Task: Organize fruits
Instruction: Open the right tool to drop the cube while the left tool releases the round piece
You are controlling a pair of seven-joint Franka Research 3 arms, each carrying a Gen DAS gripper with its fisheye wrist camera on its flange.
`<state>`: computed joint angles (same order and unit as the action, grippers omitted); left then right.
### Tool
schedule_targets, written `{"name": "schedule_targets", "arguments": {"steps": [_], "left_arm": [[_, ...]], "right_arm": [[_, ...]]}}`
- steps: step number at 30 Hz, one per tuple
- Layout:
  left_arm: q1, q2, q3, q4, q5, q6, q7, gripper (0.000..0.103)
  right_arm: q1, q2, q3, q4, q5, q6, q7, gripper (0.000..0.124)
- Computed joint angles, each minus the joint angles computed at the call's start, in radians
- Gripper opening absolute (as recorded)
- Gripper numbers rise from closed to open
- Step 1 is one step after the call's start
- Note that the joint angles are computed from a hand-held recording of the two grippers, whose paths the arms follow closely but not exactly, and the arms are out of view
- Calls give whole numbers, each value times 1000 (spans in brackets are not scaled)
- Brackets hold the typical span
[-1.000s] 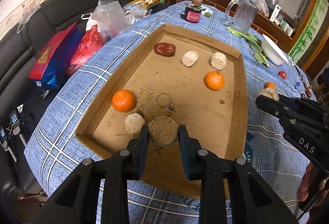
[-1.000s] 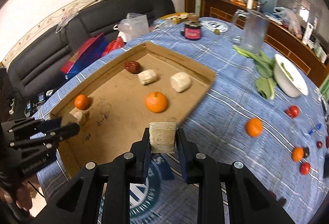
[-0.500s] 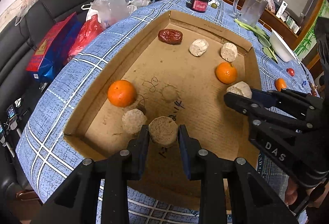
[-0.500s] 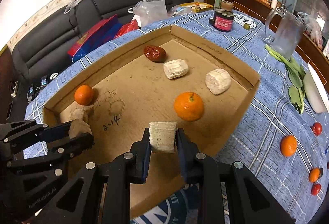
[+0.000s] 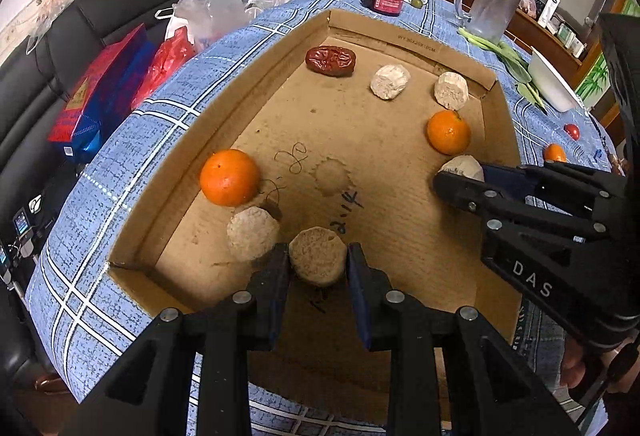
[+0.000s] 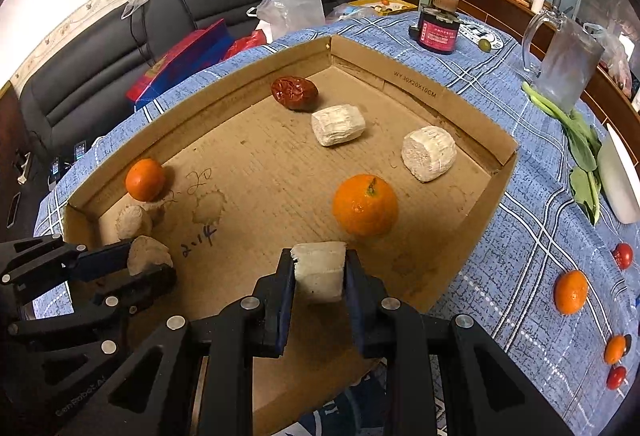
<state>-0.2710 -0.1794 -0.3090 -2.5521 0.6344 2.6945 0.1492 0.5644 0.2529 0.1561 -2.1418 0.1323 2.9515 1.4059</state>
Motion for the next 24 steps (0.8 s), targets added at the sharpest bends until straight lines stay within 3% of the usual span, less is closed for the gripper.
{"name": "schedule_targets", "arguments": {"steps": [19, 24], "left_arm": [[-20, -69, -27, -16, 27, -112, -29, 52], [-27, -103, -37, -23, 29, -142, -40, 54]], "right_arm": [[9, -71, -19, -61, -49, 18, 76, 28], [12, -113, -22, -101, -77, 50, 114, 39]]}}
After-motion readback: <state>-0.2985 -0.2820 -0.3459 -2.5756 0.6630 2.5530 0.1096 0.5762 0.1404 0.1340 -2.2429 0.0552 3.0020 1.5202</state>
